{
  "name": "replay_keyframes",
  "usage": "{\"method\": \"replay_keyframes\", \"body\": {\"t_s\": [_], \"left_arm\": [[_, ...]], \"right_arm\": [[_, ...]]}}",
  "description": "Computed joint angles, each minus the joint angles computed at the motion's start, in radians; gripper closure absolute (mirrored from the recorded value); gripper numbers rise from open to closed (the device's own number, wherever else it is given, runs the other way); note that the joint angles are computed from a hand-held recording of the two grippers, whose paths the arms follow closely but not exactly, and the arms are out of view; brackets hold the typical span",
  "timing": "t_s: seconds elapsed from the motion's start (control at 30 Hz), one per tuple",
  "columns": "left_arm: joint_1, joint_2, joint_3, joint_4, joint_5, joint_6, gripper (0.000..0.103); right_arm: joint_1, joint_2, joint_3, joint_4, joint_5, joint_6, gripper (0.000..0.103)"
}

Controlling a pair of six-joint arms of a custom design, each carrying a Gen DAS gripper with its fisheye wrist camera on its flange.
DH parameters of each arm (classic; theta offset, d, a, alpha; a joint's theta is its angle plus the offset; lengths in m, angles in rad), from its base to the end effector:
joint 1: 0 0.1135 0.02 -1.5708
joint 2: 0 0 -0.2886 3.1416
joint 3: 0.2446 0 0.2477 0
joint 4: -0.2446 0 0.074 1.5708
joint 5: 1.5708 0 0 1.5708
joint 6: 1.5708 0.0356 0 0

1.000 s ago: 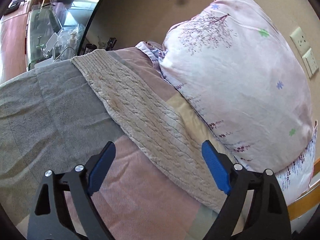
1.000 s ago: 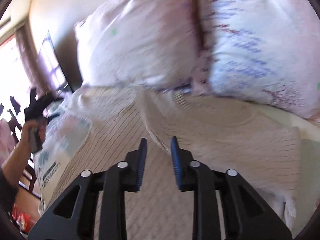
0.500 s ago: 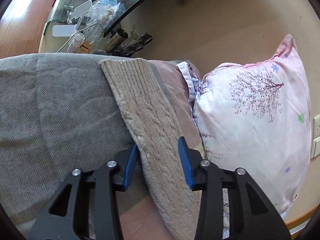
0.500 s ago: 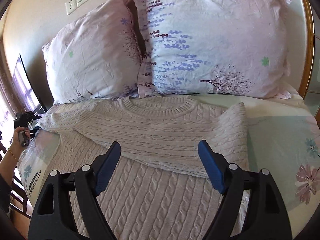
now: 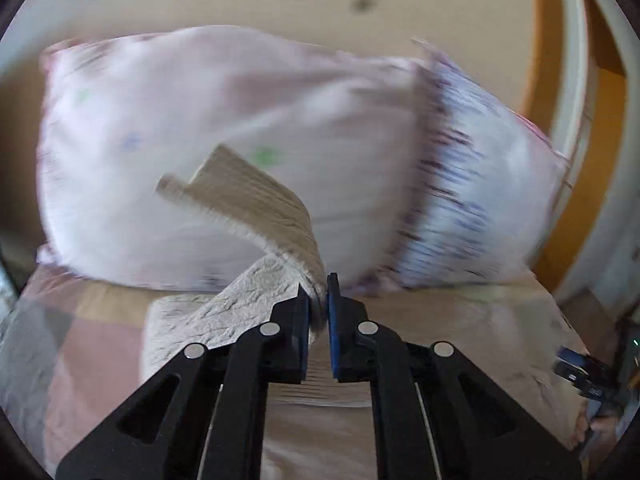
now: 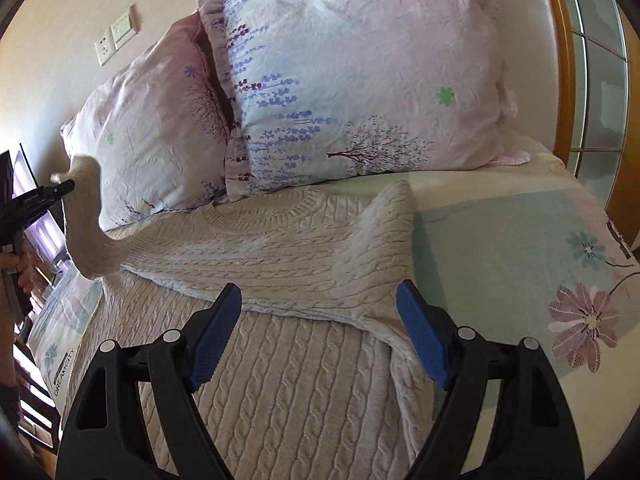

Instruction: Fold small clothes

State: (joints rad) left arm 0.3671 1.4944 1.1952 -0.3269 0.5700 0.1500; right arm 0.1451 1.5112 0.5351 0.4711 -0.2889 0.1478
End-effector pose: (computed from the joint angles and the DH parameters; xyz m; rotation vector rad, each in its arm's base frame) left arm 0.3145 0.1003 0.3268 0.0842 2.1008 -0.3173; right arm 0.2773 0.0508 0.1838 -0.1756 2.0804 0.4784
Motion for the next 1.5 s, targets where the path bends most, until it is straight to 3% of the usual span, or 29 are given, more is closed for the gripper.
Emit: {"method": "replay_keyframes", "body": {"t_s": [0.03,0.07,0.1,0.17,0.2,0.27,0.37,0.43,0.53,0.63,0.7,0.77,0.83,0.93,1.03,1.1,1.2,1.33,1.4,1.5], "left_arm": [[-0.118,0.002,-0.016,0.003,0.0,-0.011,0.082],[-0.21,0.025,-0.021,0.004,-0.016,-0.015,0.055],[-0.303,0.067,-0.013,-0.001,-0.061,-0.018,0.04],[-0.426,0.146,0.017,-0.084,-0.16,0.011,0.042],[-0.43,0.152,0.006,-0.115,-0.162,0.029,0.042],[-0.347,0.06,-0.108,-0.112,-0.1,0.084,0.041],[-0.12,-0.099,-0.231,-0.148,-0.009,0.168,0.028],[0.092,-0.13,-0.248,-0.245,0.059,0.273,0.027],[0.354,-0.095,-0.253,-0.417,0.124,0.452,0.027],[0.562,0.013,-0.254,-0.556,0.163,0.595,0.031],[0.658,0.063,-0.26,-0.672,0.194,0.707,0.045],[0.737,0.038,-0.296,-0.728,0.211,0.81,0.049],[0.803,0.028,-0.322,-0.836,0.212,0.927,0.056],[0.872,-0.004,-0.409,-0.893,0.205,1.017,0.06],[0.899,-0.012,-0.438,-0.908,0.205,1.034,0.067],[0.876,0.02,-0.436,-0.924,0.193,1.017,0.083],[0.825,-0.024,-0.468,-0.881,0.171,0.978,0.087],[0.772,0.007,-0.441,-0.931,0.167,0.975,0.094],[0.724,0.027,-0.399,-0.975,0.205,1.005,0.095],[0.56,0.028,-0.278,-0.928,0.34,0.839,0.095]], "right_arm": [[-0.01,0.009,0.002,-0.003,-0.014,0.007,0.022],[-0.024,0.025,0.008,-0.009,-0.038,0.021,0.022],[-0.033,0.037,0.009,-0.01,-0.053,0.029,0.022],[-0.06,0.041,0.006,-0.055,-0.084,0.049,0.022],[-0.076,0.031,-0.007,-0.067,-0.1,0.05,0.022],[-0.14,-0.035,-0.075,-0.093,-0.155,0.012,0.022],[-0.25,-0.08,-0.137,-0.16,-0.265,-0.05,0.023],[-0.33,-0.049,-0.151,-0.213,-0.411,-0.074,0.035],[-0.388,0.005,-0.181,-0.258,-0.53,-0.106,0.041],[-0.416,-0.018,-0.256,-0.247,-0.536,-0.139,0.051],[-0.453,0.006,-0.26,-0.319,-0.625,-0.2,0.068],[-0.476,0.051,-0.272,-0.391,-0.699,-0.276,0.073],[-0.492,0.064,-0.297,-0.454,-0.737,-0.353,0.089],[-0.513,0.066,-0.339,-0.493,-0.79,-0.422,0.093],[-0.504,0.011,-0.354,-0.492,-0.827,-0.394,0.095],[-0.488,-0.028,-0.355,-0.464,-0.848,-0.338,0.096],[-0.465,-0.082,-0.348,-0.38,-0.886,-0.218,0.096],[-0.46,-0.041,-0.334,-0.261,-0.924,-0.14,0.096],[-0.447,-0.043,-0.313,-0.191,-0.93,-0.072,0.096],[-0.379,-0.037,-0.24,0.036,-0.896,0.17,0.096]]}}
